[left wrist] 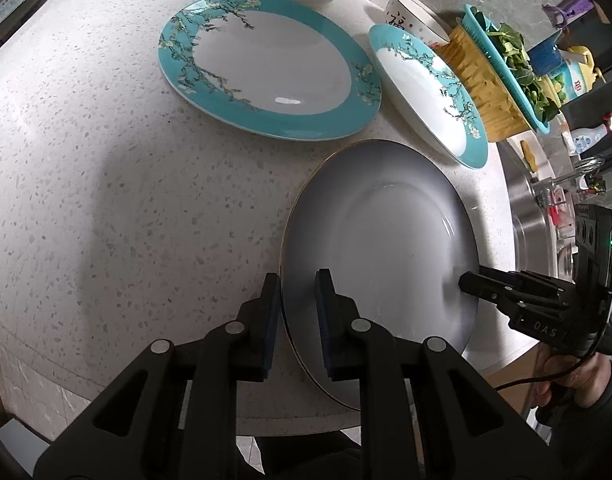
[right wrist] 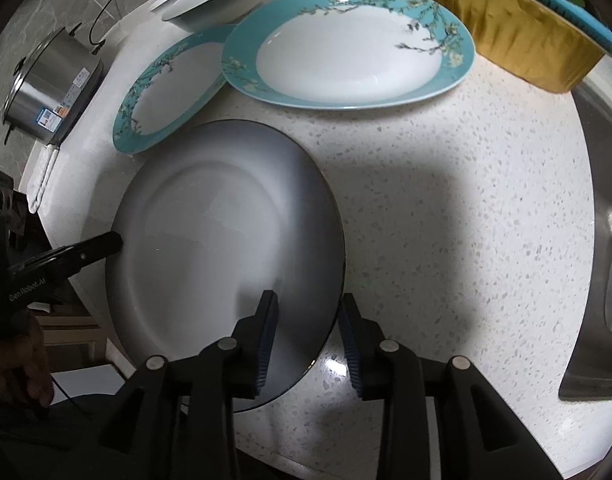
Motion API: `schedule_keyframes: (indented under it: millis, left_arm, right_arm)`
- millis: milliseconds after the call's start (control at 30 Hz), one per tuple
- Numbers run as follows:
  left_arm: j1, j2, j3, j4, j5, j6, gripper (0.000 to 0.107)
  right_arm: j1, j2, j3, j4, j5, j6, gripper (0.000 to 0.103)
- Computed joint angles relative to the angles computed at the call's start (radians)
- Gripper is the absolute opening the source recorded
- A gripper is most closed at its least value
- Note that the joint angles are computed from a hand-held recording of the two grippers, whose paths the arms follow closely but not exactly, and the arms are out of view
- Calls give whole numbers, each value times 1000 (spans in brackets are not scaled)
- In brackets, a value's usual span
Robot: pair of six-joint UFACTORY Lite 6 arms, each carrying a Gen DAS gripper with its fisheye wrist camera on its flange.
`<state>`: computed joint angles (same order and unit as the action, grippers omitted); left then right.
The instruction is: Organize plates and bowls
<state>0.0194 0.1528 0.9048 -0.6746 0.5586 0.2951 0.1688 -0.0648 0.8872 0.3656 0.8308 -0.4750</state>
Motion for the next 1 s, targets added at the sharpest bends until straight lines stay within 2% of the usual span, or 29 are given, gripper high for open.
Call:
schedule_keyframes:
  millis: [167, 300, 367, 400, 433, 500, 600, 633, 700, 800, 833, 900, 1000]
  left_arm:
    - [-3, -16, 4, 27, 7, -29, 18]
    - [-2, -73, 17, 82, 33, -64, 21]
    - [13, -117, 32, 126, 71, -92, 43]
    - [25, -142, 37, 141, 81, -100, 62]
    - [52, -176, 46, 149, 93, -93, 68]
    - [105, -203, 85, 150, 116, -62, 72]
    - [195, -208, 172, 123, 115, 37, 82]
    - [224, -176, 226, 134, 124, 49, 83]
    - [305, -34, 395, 112, 207, 92, 83]
    - [363, 178, 631, 138, 282, 141, 83]
    - [373, 265, 731, 169, 313, 145, 83]
    - [397, 442, 940, 164, 399, 192, 83]
    - [403, 702, 1254, 161, 514, 242, 83]
  right_arm:
    - [19, -31, -29, -5, -33, 23, 38]
    - [15, -64, -51, -22, -48, 52, 51]
    - [-21, -107, -58, -33, -27, 48, 57]
    - [-43, -126, -53, -31, -15, 41, 60]
    - [-71, -146, -44, -18, 2, 29, 67]
    - [-162, -182, 2, 65, 63, -49, 75]
    - [-342, -187, 105, 330, 222, -216, 84]
    - [-387, -175, 136, 430, 283, -246, 84]
    - [-426, -147, 180, 589, 372, -243, 86]
    - [-370, -153, 144, 770, 362, -224, 84]
    - [-325, -153, 127, 817, 329, -217, 82]
    - [-194, -136, 114, 862, 190, -197, 74]
    - [-34, -58, 137, 837, -16, -108, 61]
